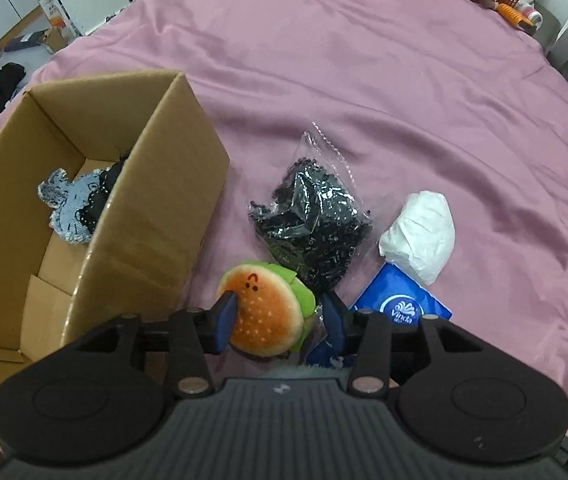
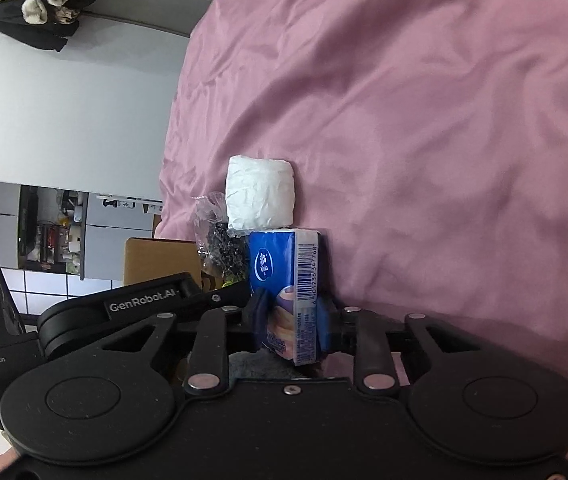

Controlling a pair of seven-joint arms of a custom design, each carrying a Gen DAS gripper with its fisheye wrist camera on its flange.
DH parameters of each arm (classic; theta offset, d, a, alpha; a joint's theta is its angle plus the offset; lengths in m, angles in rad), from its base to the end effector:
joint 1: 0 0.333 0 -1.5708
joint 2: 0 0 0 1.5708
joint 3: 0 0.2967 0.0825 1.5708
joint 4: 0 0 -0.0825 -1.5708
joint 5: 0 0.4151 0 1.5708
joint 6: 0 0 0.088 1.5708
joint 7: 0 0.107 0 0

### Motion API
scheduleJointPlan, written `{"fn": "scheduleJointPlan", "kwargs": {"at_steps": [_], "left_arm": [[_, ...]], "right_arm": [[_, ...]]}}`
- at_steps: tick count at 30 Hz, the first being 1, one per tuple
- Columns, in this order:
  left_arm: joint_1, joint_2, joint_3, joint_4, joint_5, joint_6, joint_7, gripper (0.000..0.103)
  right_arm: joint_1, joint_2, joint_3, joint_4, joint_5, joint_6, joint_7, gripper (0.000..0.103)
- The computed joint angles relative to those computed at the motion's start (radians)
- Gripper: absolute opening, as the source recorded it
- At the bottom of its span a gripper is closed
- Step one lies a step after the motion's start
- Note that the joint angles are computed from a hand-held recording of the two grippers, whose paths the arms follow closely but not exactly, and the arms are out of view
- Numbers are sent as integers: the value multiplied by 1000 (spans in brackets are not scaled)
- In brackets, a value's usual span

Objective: Organize soft objects
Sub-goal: 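Grasp the orange burger plush with the left gripper while the right lifts the blue box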

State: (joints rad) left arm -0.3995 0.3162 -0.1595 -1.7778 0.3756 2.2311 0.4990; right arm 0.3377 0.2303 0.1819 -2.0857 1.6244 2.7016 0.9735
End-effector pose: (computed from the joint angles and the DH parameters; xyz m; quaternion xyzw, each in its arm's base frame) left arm 0.5810 -0.3423 0.3632 -0.7998 0.5814 -0.0751 0.1290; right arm 0.5439 0.2707 0.2906 -0.5150 0.7231 0.2119 0.4087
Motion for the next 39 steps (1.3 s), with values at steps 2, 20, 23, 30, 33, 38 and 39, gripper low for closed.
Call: {"fn": "scheduleJointPlan", "kwargs": {"at_steps": [2, 20, 23, 30, 33, 38, 39], "left_arm": [[-3, -8, 4, -11, 9, 8, -26, 39], [61, -231, -45, -264, -1, 297, -51, 20], [74, -268, -54, -298, -2, 329, -54, 20], [115, -366, -81, -392, -63, 399, -13, 20], [136, -410, -91, -435, -83, 426, -1, 20], [175, -484, -108, -501, -122, 452, 18, 21], [181, -495, -110, -512, -137, 458, 26, 21]], "right_arm": [[2, -6, 1, -2, 12, 15, -19, 22], [66, -144, -17, -81, 17, 191, -48, 21], [81, -164, -13, -87, -15, 231, -18, 21], [122, -186, 6, -83, -151, 303, 107, 21], [137, -188, 14, -77, -220, 332, 171, 21], [156, -178, 29, -60, -357, 371, 293, 21], [158, -176, 32, -58, -392, 377, 324, 21]]}}
